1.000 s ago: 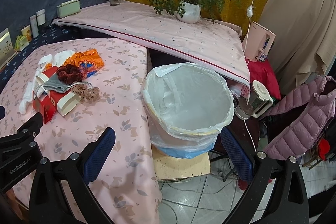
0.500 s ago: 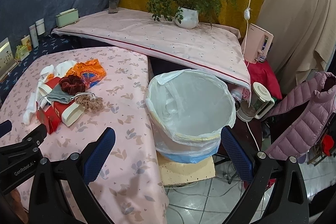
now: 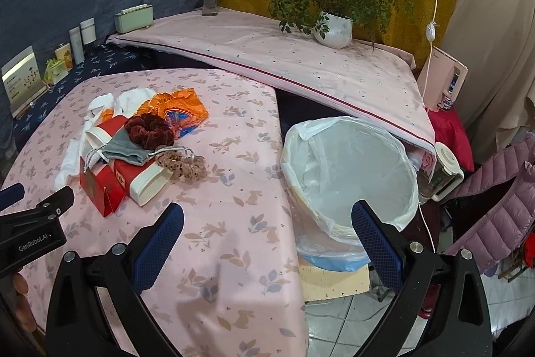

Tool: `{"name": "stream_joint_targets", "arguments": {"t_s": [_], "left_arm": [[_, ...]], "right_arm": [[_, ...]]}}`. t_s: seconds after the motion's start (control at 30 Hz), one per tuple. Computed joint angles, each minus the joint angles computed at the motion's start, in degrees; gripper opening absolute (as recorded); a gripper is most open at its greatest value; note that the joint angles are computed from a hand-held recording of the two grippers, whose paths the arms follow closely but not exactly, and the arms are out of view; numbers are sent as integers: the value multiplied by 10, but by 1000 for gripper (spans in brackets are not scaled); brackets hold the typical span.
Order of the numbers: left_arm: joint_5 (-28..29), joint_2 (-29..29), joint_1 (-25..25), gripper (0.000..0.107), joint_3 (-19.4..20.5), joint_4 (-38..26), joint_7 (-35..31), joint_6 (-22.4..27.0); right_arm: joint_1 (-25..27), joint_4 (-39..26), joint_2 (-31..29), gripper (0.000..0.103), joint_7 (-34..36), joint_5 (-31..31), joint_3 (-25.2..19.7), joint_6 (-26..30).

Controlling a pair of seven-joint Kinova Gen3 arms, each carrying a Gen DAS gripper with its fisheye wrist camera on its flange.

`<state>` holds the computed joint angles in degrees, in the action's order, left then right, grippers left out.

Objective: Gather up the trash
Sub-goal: 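Grasp the red gift bag with the left tool while the right tool grasps the beaded bracelet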

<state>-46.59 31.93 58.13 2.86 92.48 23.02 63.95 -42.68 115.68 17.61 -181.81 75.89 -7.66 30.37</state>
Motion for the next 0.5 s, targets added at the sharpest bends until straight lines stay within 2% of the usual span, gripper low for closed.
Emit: {"name": "stream_joint_targets", "arguments": {"t_s": [0.2,0.33,0.5], "left_arm": [[-9,-25,-19,96,-8,56,39,-20],[-24,-35,-38,95,-3,85,45,-39],[-52,-48,-58,96,2,120,57,-102]], "right_arm": [[-5,-29,23,96,19,-18,4,-16],[-13,-58,46,96,56,-54,16,-24],[-27,-92,76,96,99,-98,37,-41]]}}
